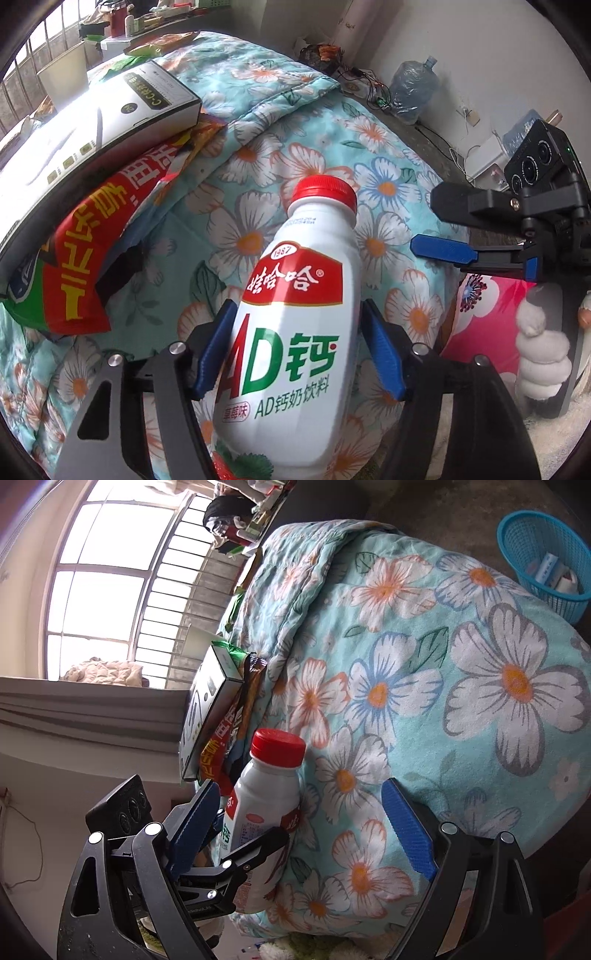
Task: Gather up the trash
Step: 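Close the left tool around the white milk bottle with red cap, then grasp the grey cable box with the right tool while the left tool lifts the bottle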
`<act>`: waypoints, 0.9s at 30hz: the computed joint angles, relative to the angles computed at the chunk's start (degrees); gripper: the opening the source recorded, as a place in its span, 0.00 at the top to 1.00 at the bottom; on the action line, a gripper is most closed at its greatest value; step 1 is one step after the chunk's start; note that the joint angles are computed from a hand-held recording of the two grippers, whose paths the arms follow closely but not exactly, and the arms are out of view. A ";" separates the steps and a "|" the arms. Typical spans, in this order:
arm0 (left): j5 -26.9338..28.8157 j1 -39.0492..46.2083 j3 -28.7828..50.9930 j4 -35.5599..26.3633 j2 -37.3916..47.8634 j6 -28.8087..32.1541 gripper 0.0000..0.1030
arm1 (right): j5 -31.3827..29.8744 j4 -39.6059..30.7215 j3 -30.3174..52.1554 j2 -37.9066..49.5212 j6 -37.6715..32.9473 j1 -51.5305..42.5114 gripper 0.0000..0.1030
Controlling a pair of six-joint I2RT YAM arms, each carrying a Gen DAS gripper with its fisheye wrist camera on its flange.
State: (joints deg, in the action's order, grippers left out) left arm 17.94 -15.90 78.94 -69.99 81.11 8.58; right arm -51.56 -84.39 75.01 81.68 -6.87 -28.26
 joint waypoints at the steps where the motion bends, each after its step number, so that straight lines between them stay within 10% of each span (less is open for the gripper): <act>1: 0.20 0.49 -1.03 -0.09 -1.38 -0.66 0.36 | -0.18 -0.72 0.57 0.19 -0.91 -0.48 0.17; 10: 5.83 19.89 -13.29 -4.03 -20.00 -3.19 0.36 | 0.62 0.06 9.88 3.40 0.02 6.59 0.22; 18: 12.35 54.80 -13.74 -15.21 -22.27 15.35 0.36 | 8.06 8.87 26.97 10.38 4.57 28.77 0.23; 27: 15.40 66.00 -10.01 -14.59 -13.93 19.64 0.40 | 28.55 2.30 55.93 32.41 -35.87 49.34 0.14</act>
State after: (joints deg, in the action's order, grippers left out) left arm 33.35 50.09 68.93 -84.58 67.18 28.22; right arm -23.01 -82.10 130.94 114.09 -42.73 21.08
